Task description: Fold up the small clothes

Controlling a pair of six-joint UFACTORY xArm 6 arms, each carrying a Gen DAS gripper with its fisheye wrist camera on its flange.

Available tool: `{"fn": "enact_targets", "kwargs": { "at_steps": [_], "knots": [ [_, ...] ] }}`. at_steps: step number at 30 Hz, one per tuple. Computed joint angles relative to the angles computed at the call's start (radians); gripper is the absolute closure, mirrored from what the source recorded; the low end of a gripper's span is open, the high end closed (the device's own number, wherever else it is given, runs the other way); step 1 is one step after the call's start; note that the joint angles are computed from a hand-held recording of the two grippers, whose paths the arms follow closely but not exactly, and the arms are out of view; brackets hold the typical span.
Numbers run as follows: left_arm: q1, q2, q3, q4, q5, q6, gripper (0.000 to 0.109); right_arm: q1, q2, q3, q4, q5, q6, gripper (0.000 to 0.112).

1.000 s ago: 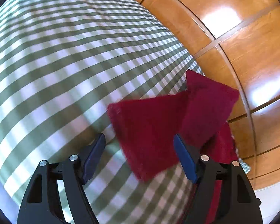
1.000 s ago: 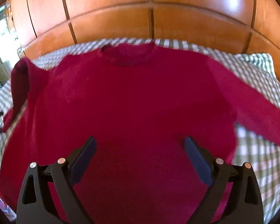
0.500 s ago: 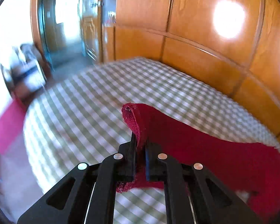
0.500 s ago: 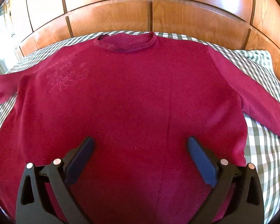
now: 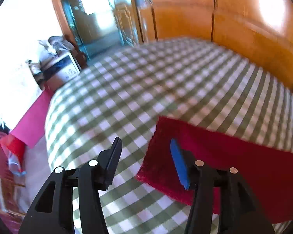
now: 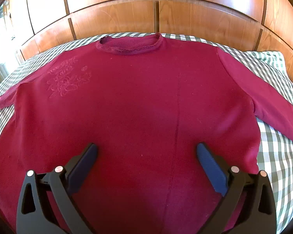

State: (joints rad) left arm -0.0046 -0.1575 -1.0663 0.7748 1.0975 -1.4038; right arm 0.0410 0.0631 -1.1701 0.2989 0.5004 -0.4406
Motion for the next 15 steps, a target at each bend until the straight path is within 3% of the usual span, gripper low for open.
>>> {"fn": "enact_targets", "kwargs": {
  "at_steps": [5, 9, 12, 15],
  "knots": [
    [-0.113, -0.059, 0.052, 0.006, -0.237, -0.021, 0.058, -0.001, 0.001, -0.002, 0.008, 0.002, -0.006, 0.011],
    [-0.271, 0.071, -0.037, -0.034, -0.446, 0.022, 0.058, -0.004, 0.002, -0.010, 0.013, 0.014, -0.011, 0.011],
    [-0.382, 0.194, -0.137, -0.072, -0.557, 0.036, 0.058, -0.025, 0.008, -0.054, 0.073, 0.103, -0.047, 0.011],
    [-0.506, 0.347, -0.281, -0.140, -0.568, 0.131, 0.058, -0.083, 0.003, -0.116, 0.165, 0.242, -0.091, 0.013]
  ]
}}
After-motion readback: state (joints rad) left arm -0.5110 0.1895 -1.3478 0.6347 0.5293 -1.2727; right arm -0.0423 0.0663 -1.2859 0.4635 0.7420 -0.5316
